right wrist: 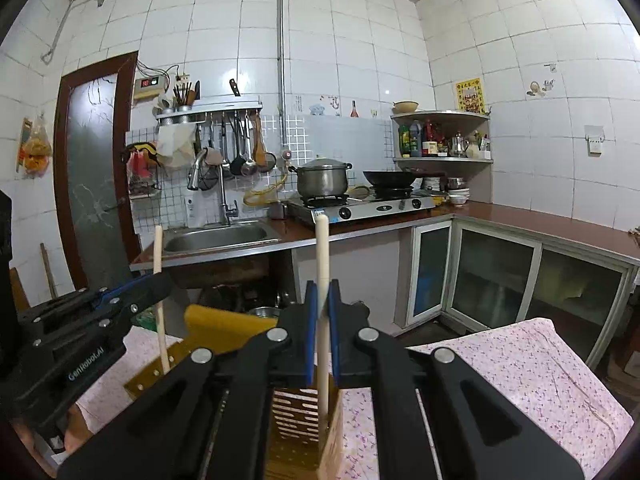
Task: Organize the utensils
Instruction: 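Lower the chopsticks into the basket and open both tools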
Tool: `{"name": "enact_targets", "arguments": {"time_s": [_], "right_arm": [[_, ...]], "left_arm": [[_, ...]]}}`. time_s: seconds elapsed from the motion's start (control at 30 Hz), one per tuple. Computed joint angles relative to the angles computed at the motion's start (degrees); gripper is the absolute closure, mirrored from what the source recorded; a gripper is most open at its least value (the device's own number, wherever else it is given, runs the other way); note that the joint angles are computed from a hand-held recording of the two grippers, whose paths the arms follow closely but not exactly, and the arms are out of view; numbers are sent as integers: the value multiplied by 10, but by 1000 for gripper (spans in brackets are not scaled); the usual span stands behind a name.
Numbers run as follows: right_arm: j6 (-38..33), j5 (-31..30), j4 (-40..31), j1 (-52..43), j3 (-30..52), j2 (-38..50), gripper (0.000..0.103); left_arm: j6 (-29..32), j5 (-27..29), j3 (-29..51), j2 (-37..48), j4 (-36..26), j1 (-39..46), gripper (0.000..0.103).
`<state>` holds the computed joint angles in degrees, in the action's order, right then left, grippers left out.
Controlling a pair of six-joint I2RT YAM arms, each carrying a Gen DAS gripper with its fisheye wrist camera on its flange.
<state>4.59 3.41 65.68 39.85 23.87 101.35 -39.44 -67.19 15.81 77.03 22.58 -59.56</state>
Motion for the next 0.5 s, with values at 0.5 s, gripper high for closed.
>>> {"name": "enact_targets", "arguments": {"time_s": [0.5], "right_arm": [[14, -27, 22, -4, -22, 22, 96]], "left_arm": [[-140, -18, 14, 16, -125, -44, 89]]}}
